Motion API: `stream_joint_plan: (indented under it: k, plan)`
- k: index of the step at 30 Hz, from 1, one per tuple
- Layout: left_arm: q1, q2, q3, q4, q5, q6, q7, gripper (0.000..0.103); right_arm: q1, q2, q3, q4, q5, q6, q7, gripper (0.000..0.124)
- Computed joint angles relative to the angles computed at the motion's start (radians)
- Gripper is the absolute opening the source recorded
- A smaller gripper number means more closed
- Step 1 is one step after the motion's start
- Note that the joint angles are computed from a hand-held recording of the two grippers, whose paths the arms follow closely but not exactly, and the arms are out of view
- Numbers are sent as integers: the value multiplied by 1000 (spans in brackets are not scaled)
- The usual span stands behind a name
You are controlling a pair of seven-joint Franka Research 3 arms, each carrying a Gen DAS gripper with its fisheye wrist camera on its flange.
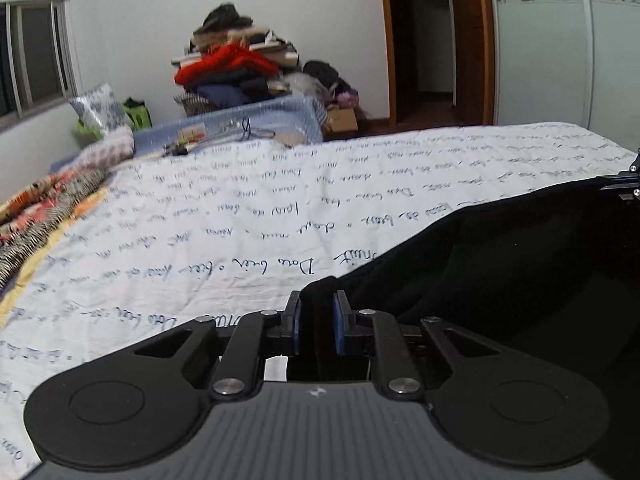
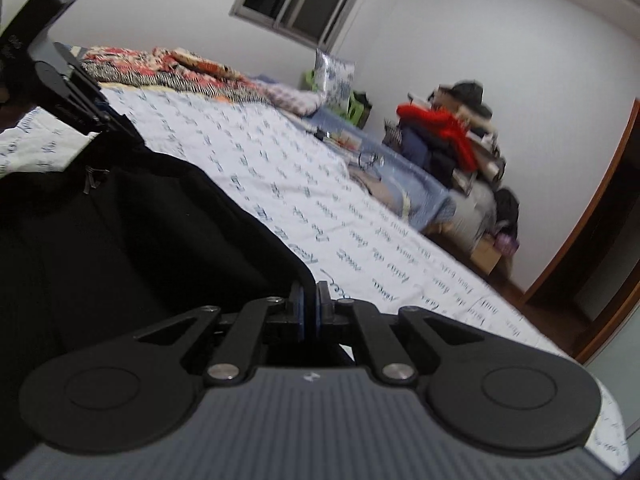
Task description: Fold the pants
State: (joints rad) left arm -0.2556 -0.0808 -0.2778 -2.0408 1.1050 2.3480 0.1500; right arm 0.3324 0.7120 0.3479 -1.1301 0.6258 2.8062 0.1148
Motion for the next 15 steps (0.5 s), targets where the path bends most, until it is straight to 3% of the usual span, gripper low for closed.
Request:
stream_joint_plan:
  k: [4,8,12,15]
  plan:
    - [-11,-58,-20,-55,6,3,-45,11,-121,-137,137,-220,168,77,-207,4]
    - [-11,-124,-42,-123,8,26,-149,10,-217,-253,218,-380,376,85,-412,4]
    - [-12,-188,-72,-184,-6,47,-219,9,-288,-375,254,-520,574,48,-591,4]
    - [-17,-226,-97,-223,-22,55,-268,9,-306,-457,238,-607,666,4,-661,5]
